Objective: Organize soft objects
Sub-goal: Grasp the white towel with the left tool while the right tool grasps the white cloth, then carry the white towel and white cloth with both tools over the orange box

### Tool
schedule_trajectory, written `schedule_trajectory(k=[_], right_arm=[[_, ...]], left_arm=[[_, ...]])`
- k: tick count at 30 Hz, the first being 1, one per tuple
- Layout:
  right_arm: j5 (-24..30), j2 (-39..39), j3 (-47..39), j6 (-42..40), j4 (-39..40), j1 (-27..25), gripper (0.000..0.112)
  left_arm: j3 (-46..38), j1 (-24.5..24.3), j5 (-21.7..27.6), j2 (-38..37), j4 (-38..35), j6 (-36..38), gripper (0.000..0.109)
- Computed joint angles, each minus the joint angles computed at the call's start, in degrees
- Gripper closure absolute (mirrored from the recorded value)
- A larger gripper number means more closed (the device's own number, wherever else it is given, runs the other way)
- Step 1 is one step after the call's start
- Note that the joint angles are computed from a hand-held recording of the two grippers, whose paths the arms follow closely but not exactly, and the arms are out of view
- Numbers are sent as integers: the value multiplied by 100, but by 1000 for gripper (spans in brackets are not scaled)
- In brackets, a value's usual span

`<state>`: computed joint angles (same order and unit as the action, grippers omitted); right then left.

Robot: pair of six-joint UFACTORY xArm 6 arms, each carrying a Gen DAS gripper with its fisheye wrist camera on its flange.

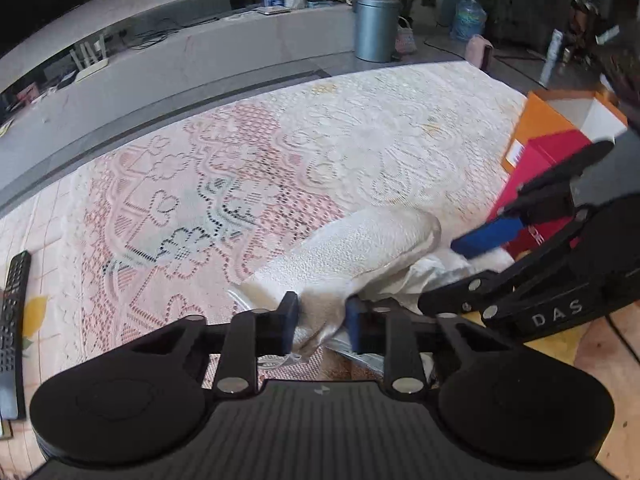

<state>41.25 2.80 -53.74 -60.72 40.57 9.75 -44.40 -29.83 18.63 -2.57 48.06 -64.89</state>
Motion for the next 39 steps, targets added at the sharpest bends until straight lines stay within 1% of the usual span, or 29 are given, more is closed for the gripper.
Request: schedule_trajectory(k=[1, 2, 3, 4, 5, 7, 10, 14, 17, 20, 22, 26, 28, 30, 33, 37, 39], right_arm=[[12, 39, -22, 74, 17, 8, 59], [16, 59, -32, 136, 34, 6, 59], [35, 84, -54, 220, 82, -4, 65], [80, 102, -77, 273, 117, -18, 73], [131, 118, -111, 326, 155, -35, 77], [43, 59, -92, 386, 221, -18, 90], [12, -98, -84, 237, 503, -51, 95], [-59, -360, -67, 46, 781, -102, 97], [-17, -599, -45, -69, 897, -182, 97], [88, -920, 54, -197, 1052, -317, 97], [147, -1156, 141, -295, 1163, -410, 97], [401, -1716, 351, -651, 1386, -733, 97], [552, -1971, 426, -805, 1449, -955, 97], [672, -2161, 455, -897, 1458, -1212, 97], [858, -2327, 435, -1048, 1468, -1679, 97], [964, -2399, 381, -1253, 1501, -2316, 97], [1030, -2355, 327, -1295, 1473, -2594, 97]], left_arm=[[11, 2, 66, -47, 73, -209, 95], [20, -1, 131, -94, 142, -418, 97], [38, 2, 175, -157, 312, -700, 98], [54, -3, 225, -219, 488, -962, 100], [60, -19, 294, -272, 597, -1160, 101], [45, -72, 462, -362, 704, -1387, 102], [-14, -174, 765, -488, 1008, -1847, 103], [-49, -292, 1065, -727, 1242, -2297, 104], [-89, -463, 1358, -928, 1246, -2400, 104], [-161, -703, 1816, -1113, 1072, -2492, 104], [-172, -873, 2106, -1249, 1072, -2697, 104], [-292, -1271, 2623, -1385, 1184, -2988, 104], [-428, -1495, 2924, -1362, 1263, -3066, 104], [-563, -1661, 3111, -1312, 1309, -3111, 104], [-798, -1840, 3161, -1162, 1378, -3124, 104], [-1312, -2060, 3066, -761, 1576, -2985, 104], [-1610, -2117, 2940, -513, 1654, -2900, 104]])
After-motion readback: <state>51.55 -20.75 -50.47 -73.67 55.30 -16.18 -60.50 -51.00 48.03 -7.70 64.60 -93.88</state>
